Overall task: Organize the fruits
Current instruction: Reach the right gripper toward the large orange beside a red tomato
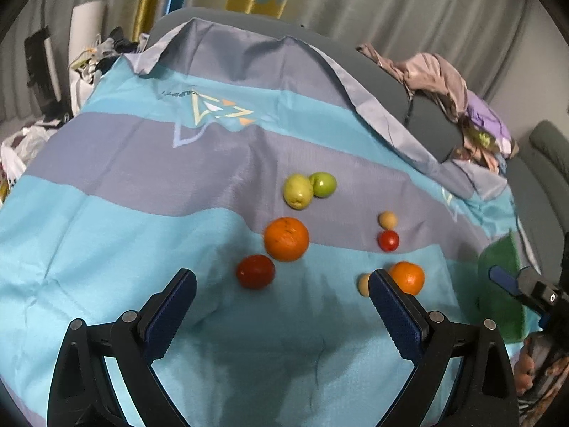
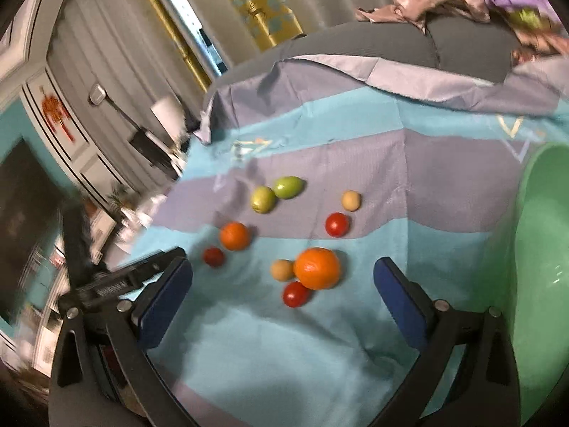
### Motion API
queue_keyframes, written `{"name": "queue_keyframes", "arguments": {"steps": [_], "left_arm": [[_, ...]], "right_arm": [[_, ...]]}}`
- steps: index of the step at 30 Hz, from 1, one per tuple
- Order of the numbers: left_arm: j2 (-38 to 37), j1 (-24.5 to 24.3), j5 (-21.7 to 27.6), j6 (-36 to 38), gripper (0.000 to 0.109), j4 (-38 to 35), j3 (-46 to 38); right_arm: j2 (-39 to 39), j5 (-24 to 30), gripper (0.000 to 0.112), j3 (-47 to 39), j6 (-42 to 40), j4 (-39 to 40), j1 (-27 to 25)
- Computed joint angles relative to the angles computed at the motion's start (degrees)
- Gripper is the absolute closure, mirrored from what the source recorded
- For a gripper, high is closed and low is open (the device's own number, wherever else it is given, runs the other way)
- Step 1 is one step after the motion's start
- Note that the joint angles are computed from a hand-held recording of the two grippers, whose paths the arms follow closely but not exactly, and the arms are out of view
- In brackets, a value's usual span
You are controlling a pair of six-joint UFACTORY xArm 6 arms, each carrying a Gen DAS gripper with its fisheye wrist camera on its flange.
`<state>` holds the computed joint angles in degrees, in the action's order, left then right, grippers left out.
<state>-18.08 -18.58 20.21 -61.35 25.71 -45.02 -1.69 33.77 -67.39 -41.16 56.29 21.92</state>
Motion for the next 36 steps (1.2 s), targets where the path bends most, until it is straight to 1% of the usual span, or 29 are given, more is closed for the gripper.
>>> {"name": "queue_keyframes", "arguments": {"steps": [2, 3, 6, 7, 9, 11, 12, 13, 14, 16, 18, 19, 21, 25, 27, 28, 29, 31, 36], "left_arm": [[-0.75, 0.45, -1.03, 0.95, 0.013, -2.13, 0.85], [-1.08, 0.66, -1.59, 1.66, 0.015, -3.55, 1.26], [-2.42, 1.65, -3.80, 3.00, 0.017, -7.35, 2.87], [-2.71, 1.90, -4.32, 3.45, 0.022, -8.18, 3.20], [-2.97, 1.96, -3.82, 3.74, 0.029, -8.94, 3.16], [-2.50, 1.72, -2.92, 3.63, 0.030, -8.57, 2.51], [-2.15, 1.37, -2.61, 4.24, 0.034, -8.93, 2.13], [-1.90, 1.18, -2.59, 5.60, 0.039, -10.09, 1.85], [-1.65, 0.83, -3.04, 7.30, 0.039, -11.57, 1.82], [-0.73, -0.20, -3.66, 10.01, 0.040, -14.28, 1.30], [0.46, -1.26, -4.08, 13.64, 0.041, -17.48, 0.66], [1.06, -1.73, -4.02, 14.95, 0.046, -18.62, 0.22], [2.79, -2.88, -3.18, 17.76, 0.053, -20.88, -1.33], [5.44, -4.53, -1.97, 22.77, 0.053, -26.20, -3.75], [6.37, -4.96, -1.19, 25.00, 0.053, -28.77, -5.02], [6.75, -5.20, -0.84, 25.22, 0.053, -28.88, -5.58], [7.41, -5.69, -0.44, 25.51, 0.053, -28.77, -6.59], [8.60, -6.69, -0.41, 28.76, 0.053, -31.00, -8.41], [12.35, -8.38, 0.42, 35.44, 0.053, -35.49, -13.33]], "right_arm": [[0.02, 0.89, 0.010, -0.47, -0.07, 0.11, -0.34], [0.45, 1.08, 0.011, -1.03, 0.98, -1.11, -0.16], [1.01, 2.60, 0.019, -2.45, 2.18, -2.15, 0.09], [1.31, 2.82, 0.021, -3.05, 2.07, -1.74, 0.21], [1.80, 2.43, 0.025, -3.82, 3.62, -3.14, 0.77], [2.61, 2.49, 0.031, -4.84, 6.12, -6.12, 1.38], [2.87, 2.65, 0.036, -5.09, 7.52, -7.43, 1.65], [3.55, 3.33, 0.042, -5.74, 9.12, -8.62, 1.66], [4.00, 3.83, 0.046, -6.21, 10.67, -9.80, 1.65], [5.49, 4.80, 0.058, -7.75, 16.00, -14.45, 1.90], [6.57, 5.36, 0.064, -8.80, 20.03, -18.45, 2.03], [7.22, 5.68, 0.068, -9.59, 21.78, -20.15, 2.06], [8.34, 6.66, 0.070, -11.15, 23.27, -21.91, 2.02], [9.93, 7.06, 0.070, -13.10, 27.36, -26.44, 2.13], [10.93, 8.46, 0.070, -14.52, 28.51, -27.68, 1.94], [11.28, 9.12, 0.070, -15.11, 29.01, -28.19, 1.85], [11.43, 9.62, 0.070, -15.64, 29.06, -27.81, 1.64], [11.58, 9.89, 0.069, -16.37, 28.19, -26.51, 1.26], [13.30, 11.56, 0.068, -18.91, 29.41, -27.89, 0.88]]}}
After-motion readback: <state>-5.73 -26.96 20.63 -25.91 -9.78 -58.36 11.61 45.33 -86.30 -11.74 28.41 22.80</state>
